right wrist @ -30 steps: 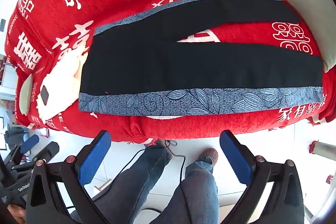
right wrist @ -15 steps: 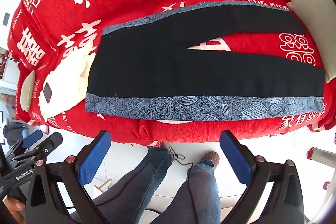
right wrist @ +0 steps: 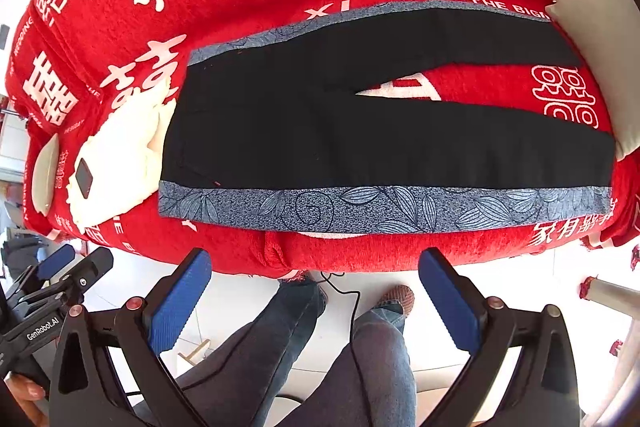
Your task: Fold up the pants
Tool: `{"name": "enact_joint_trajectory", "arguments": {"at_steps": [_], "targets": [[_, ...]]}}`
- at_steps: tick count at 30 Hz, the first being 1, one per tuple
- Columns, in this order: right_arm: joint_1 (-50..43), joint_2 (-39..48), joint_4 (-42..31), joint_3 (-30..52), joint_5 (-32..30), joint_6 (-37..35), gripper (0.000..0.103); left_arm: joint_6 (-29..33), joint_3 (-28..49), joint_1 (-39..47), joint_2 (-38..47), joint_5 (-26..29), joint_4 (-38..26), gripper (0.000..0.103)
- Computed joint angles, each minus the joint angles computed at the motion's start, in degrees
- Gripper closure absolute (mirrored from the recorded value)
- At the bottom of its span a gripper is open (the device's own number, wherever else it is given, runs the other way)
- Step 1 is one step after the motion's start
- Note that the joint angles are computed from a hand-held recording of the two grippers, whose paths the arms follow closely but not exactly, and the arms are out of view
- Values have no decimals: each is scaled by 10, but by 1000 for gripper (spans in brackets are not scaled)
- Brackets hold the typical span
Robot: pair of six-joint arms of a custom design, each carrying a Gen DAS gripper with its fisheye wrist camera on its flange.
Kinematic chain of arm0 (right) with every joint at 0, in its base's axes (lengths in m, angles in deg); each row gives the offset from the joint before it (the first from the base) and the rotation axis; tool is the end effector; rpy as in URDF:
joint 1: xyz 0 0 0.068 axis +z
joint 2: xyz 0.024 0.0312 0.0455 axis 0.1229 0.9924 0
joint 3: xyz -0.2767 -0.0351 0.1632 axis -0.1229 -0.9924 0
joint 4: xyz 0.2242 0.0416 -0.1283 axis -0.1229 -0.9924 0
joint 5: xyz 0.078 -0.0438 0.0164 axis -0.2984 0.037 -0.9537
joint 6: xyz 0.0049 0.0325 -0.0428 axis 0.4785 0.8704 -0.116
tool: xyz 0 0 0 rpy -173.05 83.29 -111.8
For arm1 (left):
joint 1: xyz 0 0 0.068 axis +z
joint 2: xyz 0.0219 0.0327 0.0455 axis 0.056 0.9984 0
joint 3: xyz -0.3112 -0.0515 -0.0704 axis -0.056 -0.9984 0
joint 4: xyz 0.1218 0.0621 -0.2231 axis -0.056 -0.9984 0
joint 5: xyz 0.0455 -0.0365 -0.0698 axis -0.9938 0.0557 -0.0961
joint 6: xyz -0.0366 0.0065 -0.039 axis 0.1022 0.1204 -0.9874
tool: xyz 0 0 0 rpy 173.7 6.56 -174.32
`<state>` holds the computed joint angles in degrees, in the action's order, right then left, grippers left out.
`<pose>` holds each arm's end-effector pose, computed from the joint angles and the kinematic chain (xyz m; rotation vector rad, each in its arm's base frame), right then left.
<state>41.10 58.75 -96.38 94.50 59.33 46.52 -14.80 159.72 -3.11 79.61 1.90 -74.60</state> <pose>0.2401 0.1682 0.3452 -0.1418 3.0161 0.3443 0.1557 -0.0140 0.3742 -0.4560 2.8957 0.0587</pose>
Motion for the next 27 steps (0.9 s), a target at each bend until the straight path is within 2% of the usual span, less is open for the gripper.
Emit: {"name": "enact_joint_trajectory", "arguments": {"at_steps": [10,20,27], "targets": [[-2,12,-5,13,10,16,0,36,15,24,18,-4,11,0],[-1,15,-3,14,7,20,0,43,23,34,31,-4,13,0],[-22,0,-6,6,4,-4,0,-14,24,-16,38,-10,7,0]]}}
